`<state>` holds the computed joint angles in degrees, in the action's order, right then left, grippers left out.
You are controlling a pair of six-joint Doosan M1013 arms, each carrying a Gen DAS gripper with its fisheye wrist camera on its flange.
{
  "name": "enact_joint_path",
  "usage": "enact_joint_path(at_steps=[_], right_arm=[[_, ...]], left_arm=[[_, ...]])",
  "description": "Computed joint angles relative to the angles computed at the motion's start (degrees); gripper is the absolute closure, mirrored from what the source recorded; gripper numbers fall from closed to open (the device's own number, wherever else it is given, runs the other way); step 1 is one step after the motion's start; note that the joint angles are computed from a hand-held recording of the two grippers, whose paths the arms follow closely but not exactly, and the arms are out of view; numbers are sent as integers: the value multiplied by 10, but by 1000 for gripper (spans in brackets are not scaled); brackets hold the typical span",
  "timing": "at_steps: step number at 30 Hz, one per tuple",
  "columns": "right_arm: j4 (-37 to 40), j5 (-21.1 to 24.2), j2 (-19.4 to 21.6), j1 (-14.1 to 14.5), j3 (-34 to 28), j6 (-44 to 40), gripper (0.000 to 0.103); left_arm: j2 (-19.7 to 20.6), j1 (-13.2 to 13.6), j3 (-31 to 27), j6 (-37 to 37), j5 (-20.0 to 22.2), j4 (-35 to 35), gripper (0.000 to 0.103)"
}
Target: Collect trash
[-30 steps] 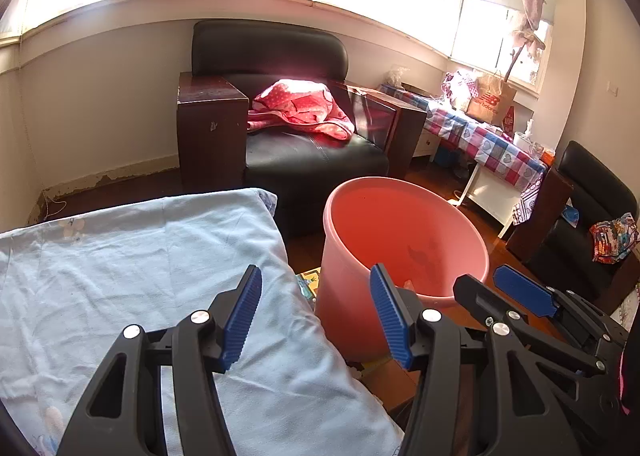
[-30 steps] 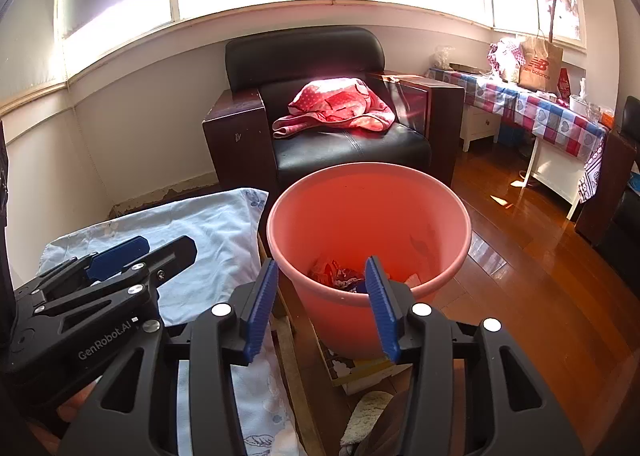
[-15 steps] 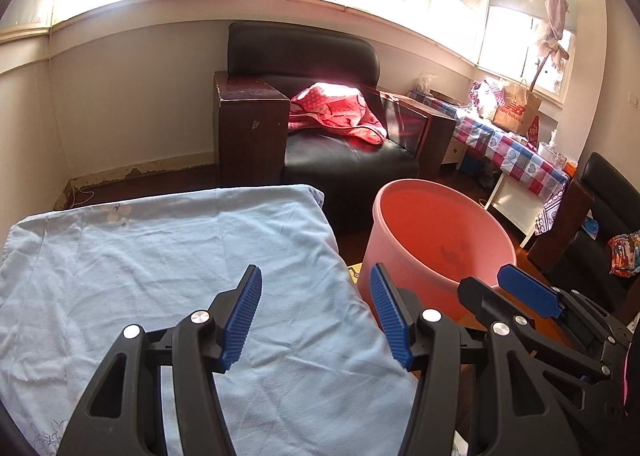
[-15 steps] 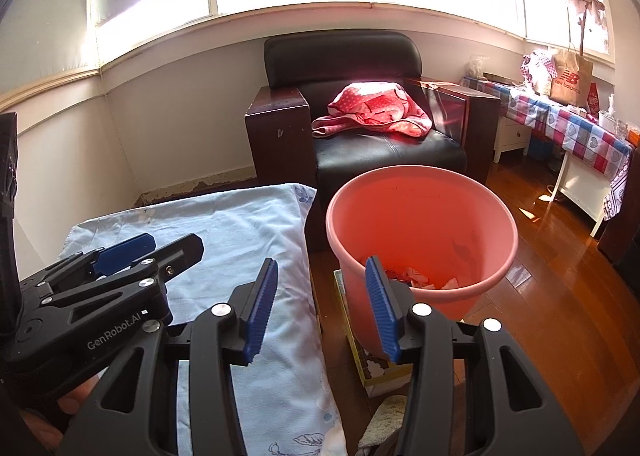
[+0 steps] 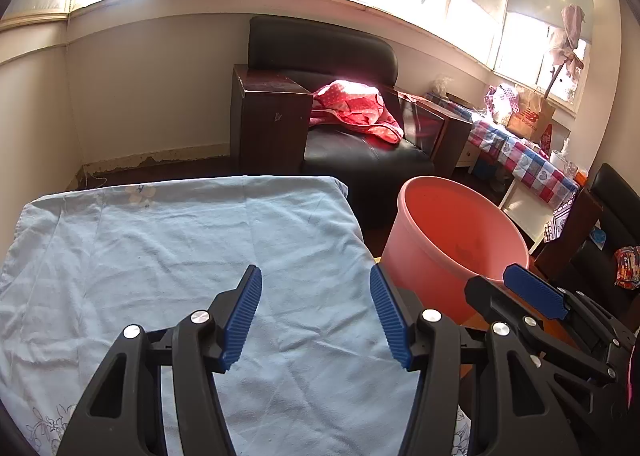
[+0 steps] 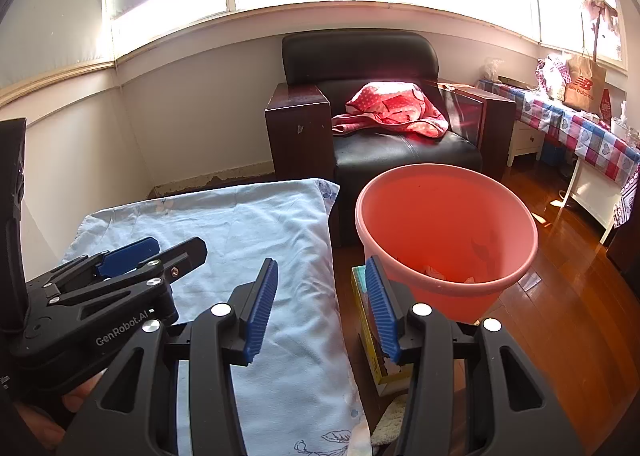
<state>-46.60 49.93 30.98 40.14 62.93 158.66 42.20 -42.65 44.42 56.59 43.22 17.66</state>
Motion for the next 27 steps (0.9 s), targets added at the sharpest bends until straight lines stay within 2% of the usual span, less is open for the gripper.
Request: enact_joint_path(at_steps=[27], right_arm=[[12, 7, 8, 0, -10, -18, 57]], left_arm=[[-2, 2, 5, 1, -4, -4, 48]])
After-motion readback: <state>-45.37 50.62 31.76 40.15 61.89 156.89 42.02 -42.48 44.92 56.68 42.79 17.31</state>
